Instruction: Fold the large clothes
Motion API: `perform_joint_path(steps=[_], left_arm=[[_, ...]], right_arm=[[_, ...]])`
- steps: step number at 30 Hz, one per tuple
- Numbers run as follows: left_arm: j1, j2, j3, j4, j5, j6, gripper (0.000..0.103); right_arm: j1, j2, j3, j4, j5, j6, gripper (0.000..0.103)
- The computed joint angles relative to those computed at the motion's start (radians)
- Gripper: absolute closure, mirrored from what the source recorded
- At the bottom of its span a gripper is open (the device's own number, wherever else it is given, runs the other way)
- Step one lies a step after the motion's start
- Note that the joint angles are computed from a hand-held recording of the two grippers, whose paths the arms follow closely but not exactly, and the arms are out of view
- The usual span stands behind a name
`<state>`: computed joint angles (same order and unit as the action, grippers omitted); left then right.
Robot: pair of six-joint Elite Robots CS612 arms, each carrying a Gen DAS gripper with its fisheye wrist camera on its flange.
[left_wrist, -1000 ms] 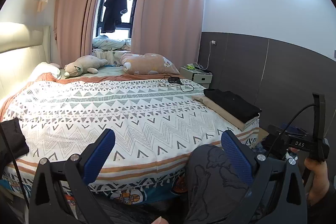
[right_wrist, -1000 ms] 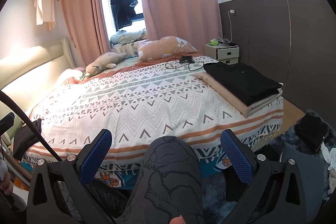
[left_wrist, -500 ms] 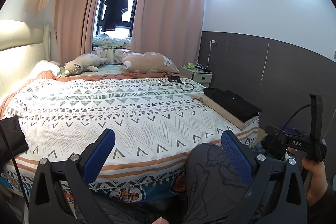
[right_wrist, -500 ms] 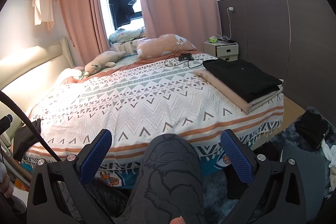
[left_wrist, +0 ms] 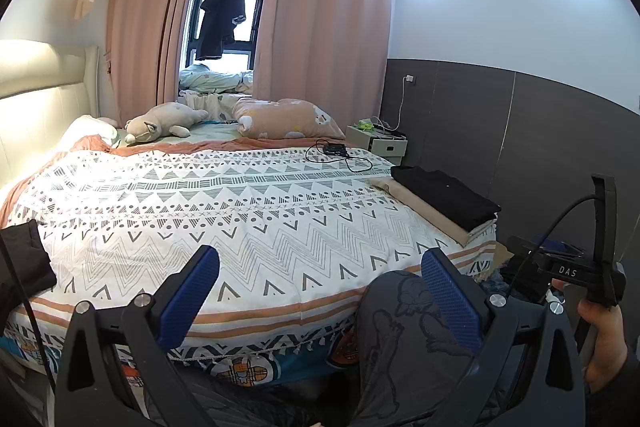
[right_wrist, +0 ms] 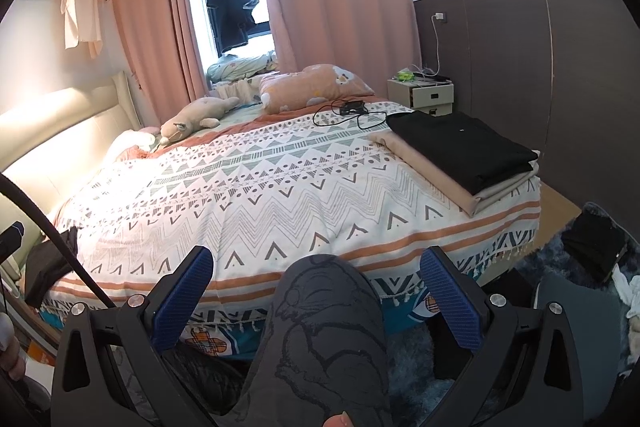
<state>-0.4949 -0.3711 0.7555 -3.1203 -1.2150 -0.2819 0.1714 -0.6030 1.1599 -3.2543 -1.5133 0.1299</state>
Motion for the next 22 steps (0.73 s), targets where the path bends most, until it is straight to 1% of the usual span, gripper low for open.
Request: perform_joint_path(steps=[22], left_arm=[[0.004, -0.002, 0.005, 0.005, -0.024, -0.010, 0.000]], right_arm=[[0.002, 0.000, -0.006, 0.025, 0.013, 0.014, 0.000]])
